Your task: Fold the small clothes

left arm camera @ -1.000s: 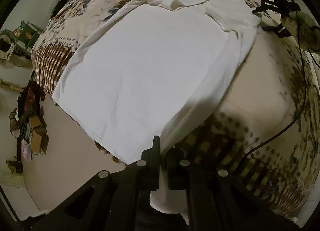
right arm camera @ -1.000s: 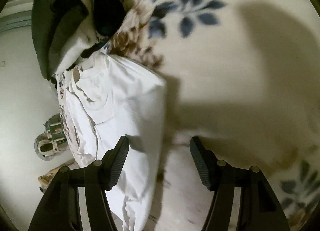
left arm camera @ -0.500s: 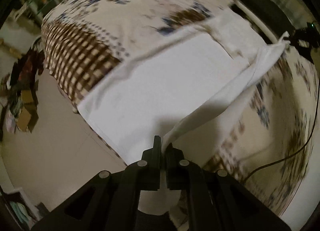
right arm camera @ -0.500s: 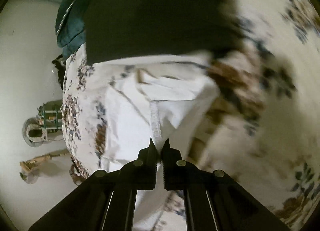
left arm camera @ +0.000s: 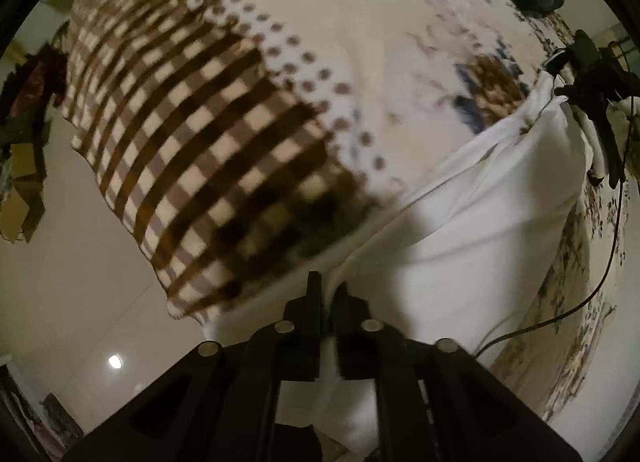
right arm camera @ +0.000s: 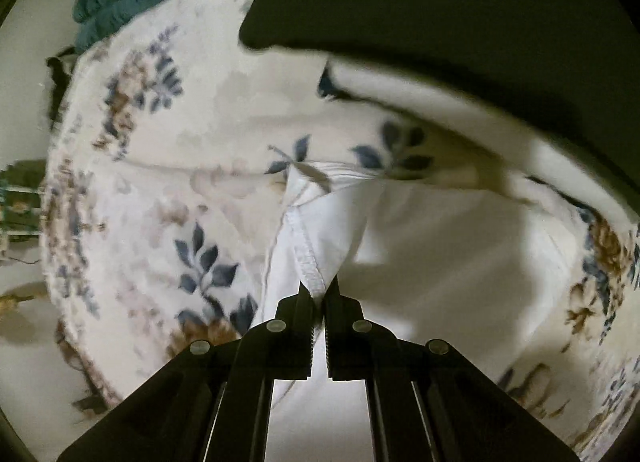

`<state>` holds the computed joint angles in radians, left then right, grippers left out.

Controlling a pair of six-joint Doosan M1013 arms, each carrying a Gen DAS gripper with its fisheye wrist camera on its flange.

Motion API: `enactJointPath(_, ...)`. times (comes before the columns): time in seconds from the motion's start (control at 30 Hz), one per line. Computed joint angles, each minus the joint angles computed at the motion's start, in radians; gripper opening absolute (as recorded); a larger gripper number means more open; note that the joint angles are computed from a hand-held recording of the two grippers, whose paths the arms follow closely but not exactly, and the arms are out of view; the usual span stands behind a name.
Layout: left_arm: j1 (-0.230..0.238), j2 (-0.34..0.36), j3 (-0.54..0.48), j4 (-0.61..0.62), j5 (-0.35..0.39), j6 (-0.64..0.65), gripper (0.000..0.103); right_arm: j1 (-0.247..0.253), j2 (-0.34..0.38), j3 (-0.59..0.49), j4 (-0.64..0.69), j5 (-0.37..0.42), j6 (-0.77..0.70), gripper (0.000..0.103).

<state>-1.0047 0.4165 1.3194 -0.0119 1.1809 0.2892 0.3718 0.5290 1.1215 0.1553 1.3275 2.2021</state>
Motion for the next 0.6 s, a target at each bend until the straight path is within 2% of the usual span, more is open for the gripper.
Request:
enactJointPath(0.03, 0.013, -0.007, 0.021, -0.045, -0.019, 0.035, 0.01, 0.004, 0.013, -0.011, 0.0, 0.013, 0.013, 0.005)
enactJointPath(0.1, 0.028, -0.022, 0.056, -0.103, -0.028, 0.065, 0.023, 0.004, 0.031, -0.024, 0.025, 0.029, 0.036, 0.014)
enactJointPath(0.17, 0.037, -0.048, 0.098, -0.126, -0.032, 0.077, 0.028, -0.009, 0.017, 0.005, 0.109, 0.003, 0.046, 0.057)
enactJointPath(0.23, 0.05, -0.068, 0.128, -0.151, -0.012, 0.1, 0.027, -0.015, -0.022, 0.056, 0.159, -0.041, 0.063, 0.069)
enactJointPath(0.33, 0.068, -0.089, 0.16, -0.191, 0.013, 0.136, 0.027, -0.007, -0.088, 0.134, 0.168, -0.064, 0.071, 0.069)
enactJointPath(0.47, 0.083, -0.094, 0.142, -0.182, 0.074, 0.18, 0.026, 0.023, -0.176, 0.247, 0.153, -0.077, 0.111, 0.069)
enactJointPath(0.6, 0.09, -0.053, 0.019, -0.097, 0.093, 0.256, 0.026, 0.037, -0.265, 0.364, 0.132, -0.111, 0.17, 0.069)
